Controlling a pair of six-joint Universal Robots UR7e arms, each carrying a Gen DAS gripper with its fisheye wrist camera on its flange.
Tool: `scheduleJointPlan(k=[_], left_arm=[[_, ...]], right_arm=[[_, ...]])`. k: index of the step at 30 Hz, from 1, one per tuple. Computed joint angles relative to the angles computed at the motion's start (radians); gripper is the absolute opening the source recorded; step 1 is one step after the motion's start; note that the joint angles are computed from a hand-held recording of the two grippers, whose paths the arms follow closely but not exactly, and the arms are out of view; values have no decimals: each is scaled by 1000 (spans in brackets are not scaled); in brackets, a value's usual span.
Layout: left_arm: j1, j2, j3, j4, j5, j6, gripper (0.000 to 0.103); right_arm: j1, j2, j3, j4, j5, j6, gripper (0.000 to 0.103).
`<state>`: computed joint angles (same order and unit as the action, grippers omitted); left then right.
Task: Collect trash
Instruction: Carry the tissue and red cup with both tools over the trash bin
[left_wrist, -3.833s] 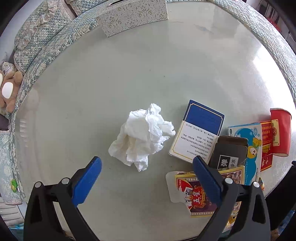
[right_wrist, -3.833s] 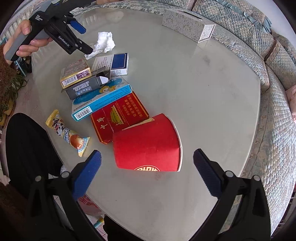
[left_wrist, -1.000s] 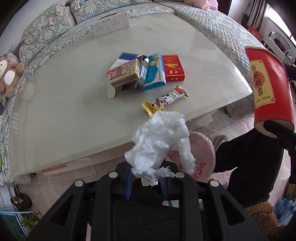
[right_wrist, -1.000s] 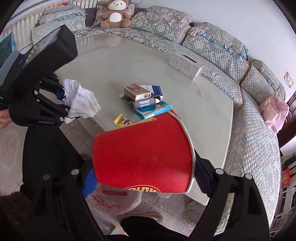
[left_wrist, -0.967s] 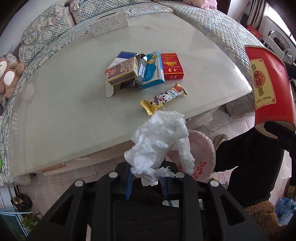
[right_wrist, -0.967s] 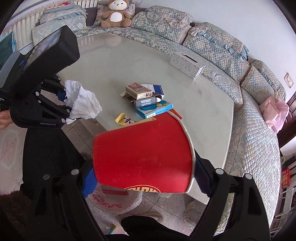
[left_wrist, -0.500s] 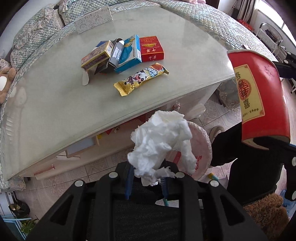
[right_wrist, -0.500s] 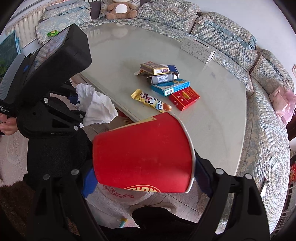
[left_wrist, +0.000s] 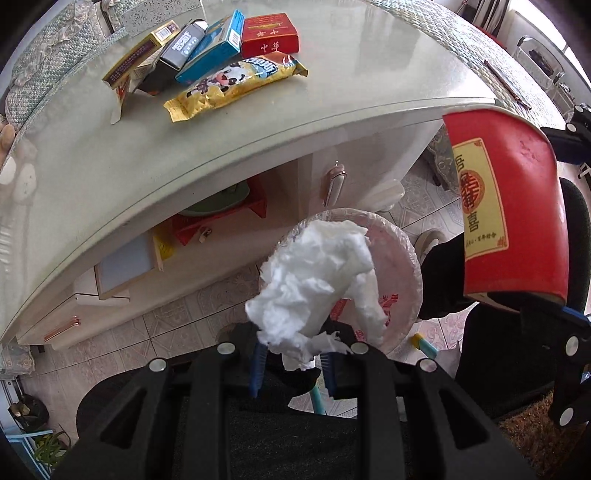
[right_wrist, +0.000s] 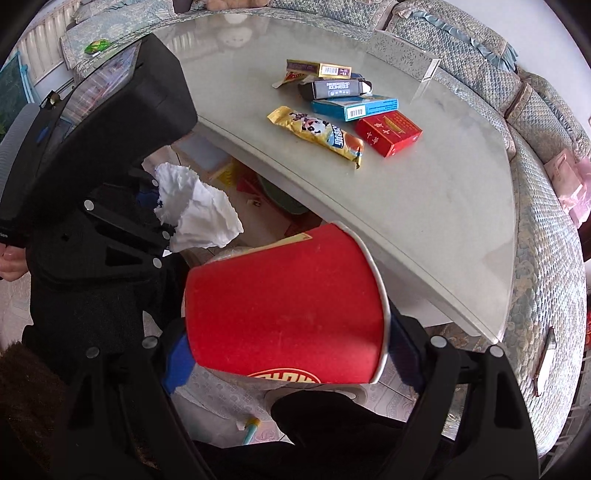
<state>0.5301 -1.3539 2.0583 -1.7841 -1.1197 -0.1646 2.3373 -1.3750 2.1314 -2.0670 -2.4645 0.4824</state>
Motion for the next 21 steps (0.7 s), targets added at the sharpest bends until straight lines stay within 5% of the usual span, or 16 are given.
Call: scheduleJointPlan(k=[21], left_arm=[[69,82,82,-92,-5,19,25]], right_arm=[[-143,21,134,-180,42,-80,84]])
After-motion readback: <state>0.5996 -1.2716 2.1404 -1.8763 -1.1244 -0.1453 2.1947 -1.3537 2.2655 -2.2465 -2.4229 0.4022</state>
